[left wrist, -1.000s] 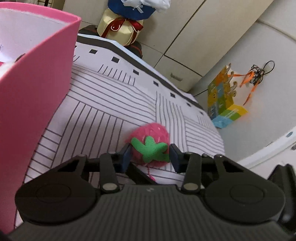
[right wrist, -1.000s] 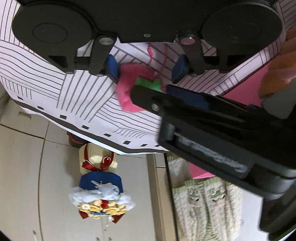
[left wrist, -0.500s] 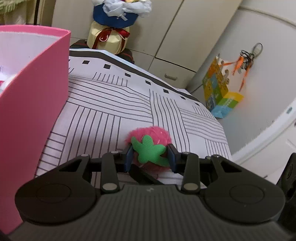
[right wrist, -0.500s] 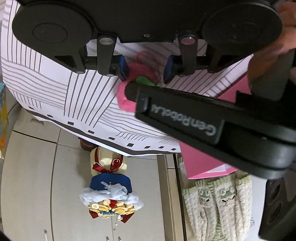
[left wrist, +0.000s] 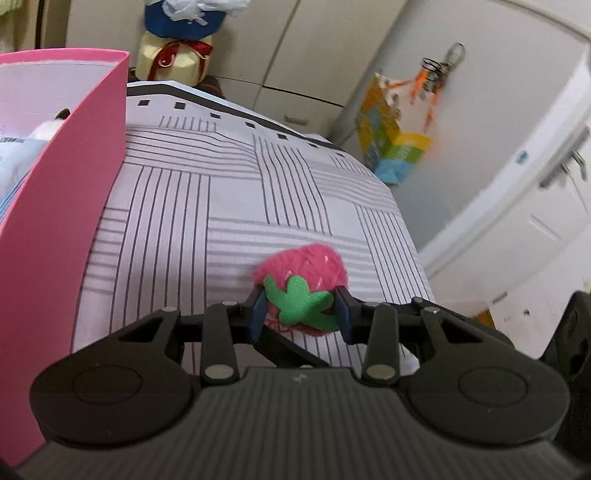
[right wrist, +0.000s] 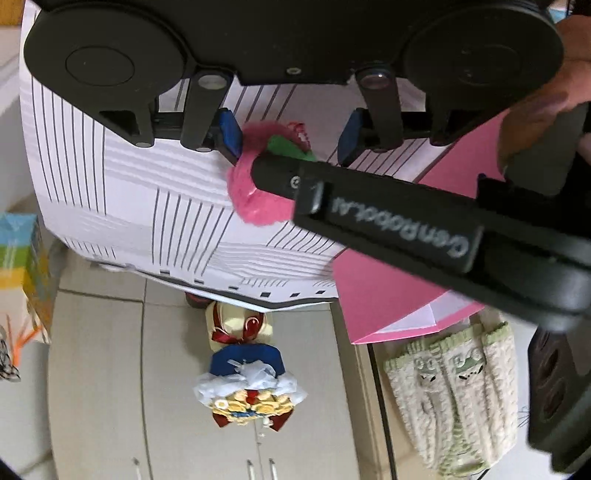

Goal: Organize soft objects
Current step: 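Lift the strawberry pouch with both tools and carry it over the pink box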

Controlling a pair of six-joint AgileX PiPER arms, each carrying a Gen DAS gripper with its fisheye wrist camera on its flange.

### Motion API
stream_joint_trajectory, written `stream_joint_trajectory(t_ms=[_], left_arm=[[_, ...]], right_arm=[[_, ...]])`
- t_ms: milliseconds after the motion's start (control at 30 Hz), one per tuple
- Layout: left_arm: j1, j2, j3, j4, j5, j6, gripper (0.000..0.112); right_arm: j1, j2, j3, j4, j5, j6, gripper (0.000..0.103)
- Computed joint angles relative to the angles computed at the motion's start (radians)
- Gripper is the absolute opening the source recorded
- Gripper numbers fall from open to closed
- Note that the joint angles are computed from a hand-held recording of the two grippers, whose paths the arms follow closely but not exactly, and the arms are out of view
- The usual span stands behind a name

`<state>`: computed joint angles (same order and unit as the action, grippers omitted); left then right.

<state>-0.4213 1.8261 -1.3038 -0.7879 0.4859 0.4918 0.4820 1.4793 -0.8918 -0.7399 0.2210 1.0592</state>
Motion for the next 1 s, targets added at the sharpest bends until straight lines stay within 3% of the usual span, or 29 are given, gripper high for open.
stream_joint_trajectory(t_ms=[233, 400, 733, 1000], left_arm=[[0.032, -0.124, 0.131, -0.076, 0.057, 0.126, 0.037], [0.07, -0.202, 0.196, -0.108, 0.13, 0.201, 0.037], [0.212, -0.359, 0.292, -0.1, 0.401, 0.297, 0.037], [0.329, -0.497, 0.328, -0.045, 0.552, 0.302, 0.037]], right_arm=[[0.122, -0.09, 0.025, -0.027, 0.138, 0.103, 0.061], [0.237, -0.13, -0.001, -0.034, 0.286, 0.128, 0.062], [0.5, -0.136, -0.117, 0.008, 0.609, 0.131, 0.062], [0.639, -0.117, -0.227, 0.026, 0.739, 0.104, 0.062]])
